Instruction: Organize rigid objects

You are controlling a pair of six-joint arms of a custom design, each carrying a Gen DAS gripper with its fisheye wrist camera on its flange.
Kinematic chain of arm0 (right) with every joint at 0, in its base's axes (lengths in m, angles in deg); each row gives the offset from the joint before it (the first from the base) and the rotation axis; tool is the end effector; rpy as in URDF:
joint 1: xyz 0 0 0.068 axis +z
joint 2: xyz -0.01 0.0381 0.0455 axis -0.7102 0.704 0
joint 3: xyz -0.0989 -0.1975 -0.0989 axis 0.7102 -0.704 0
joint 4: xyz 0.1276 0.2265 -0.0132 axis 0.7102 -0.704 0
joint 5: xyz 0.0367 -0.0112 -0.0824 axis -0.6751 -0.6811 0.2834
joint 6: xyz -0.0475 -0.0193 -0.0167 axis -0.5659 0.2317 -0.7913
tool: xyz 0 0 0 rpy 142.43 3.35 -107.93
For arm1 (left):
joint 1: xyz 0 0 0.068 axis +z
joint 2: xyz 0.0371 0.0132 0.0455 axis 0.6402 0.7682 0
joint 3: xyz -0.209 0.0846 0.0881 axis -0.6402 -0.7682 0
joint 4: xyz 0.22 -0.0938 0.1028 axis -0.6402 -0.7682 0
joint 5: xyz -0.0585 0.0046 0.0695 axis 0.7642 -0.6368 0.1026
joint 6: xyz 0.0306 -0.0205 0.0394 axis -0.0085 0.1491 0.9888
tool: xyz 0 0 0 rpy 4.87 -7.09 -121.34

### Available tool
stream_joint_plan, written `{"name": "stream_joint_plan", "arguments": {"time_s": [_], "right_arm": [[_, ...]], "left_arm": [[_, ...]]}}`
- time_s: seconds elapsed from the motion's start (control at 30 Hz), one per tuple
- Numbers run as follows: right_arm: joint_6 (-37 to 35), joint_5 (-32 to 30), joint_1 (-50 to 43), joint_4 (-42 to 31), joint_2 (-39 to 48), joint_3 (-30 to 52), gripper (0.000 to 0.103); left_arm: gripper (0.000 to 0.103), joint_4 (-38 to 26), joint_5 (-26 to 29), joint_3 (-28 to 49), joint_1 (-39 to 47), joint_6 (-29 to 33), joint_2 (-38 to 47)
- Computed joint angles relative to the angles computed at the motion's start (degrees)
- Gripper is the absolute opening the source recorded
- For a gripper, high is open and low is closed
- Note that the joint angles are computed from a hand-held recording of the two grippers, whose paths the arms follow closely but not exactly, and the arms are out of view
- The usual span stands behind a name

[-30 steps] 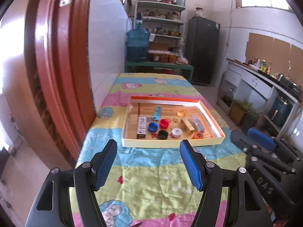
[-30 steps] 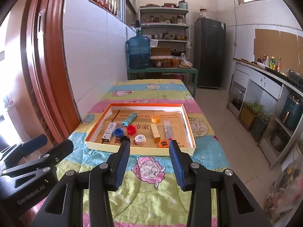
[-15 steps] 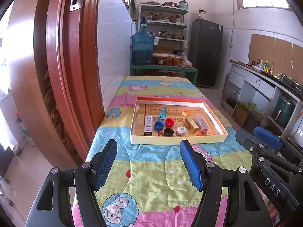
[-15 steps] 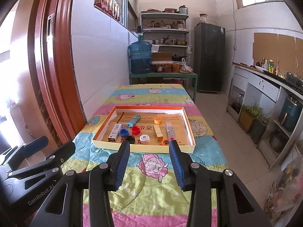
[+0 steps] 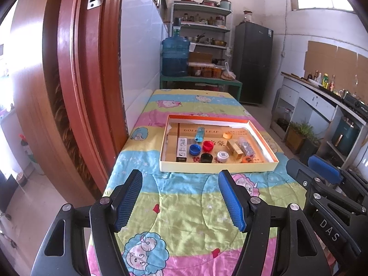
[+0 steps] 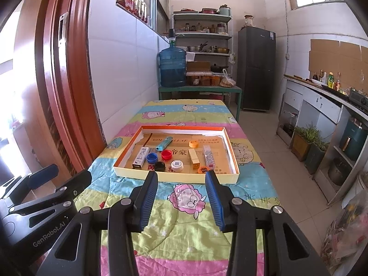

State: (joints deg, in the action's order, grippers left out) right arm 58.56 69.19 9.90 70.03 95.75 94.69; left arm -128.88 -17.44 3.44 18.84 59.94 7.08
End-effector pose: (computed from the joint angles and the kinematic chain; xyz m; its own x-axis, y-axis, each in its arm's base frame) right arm 0.1738 0.2141 0.2516 -0.4925 -0.0894 -0.8657 -0.2254 0.9739 0.0277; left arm 0.1345 -0.0363 0.2518 -0.5296 -0.1479 -0.8352 -0.1747 0.9826 -0.0633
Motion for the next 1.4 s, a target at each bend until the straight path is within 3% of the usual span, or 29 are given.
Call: {"name": "stream_joint_plan", "arguments": {"time_s": [1.4], "right_arm": [[-0.16,-1.51,-1.09,0.56,1.48,0.44,0.043]], "left_arm": [[0.07,1.78,2.07,-1.62,2.65,1.1,0.37]]}}
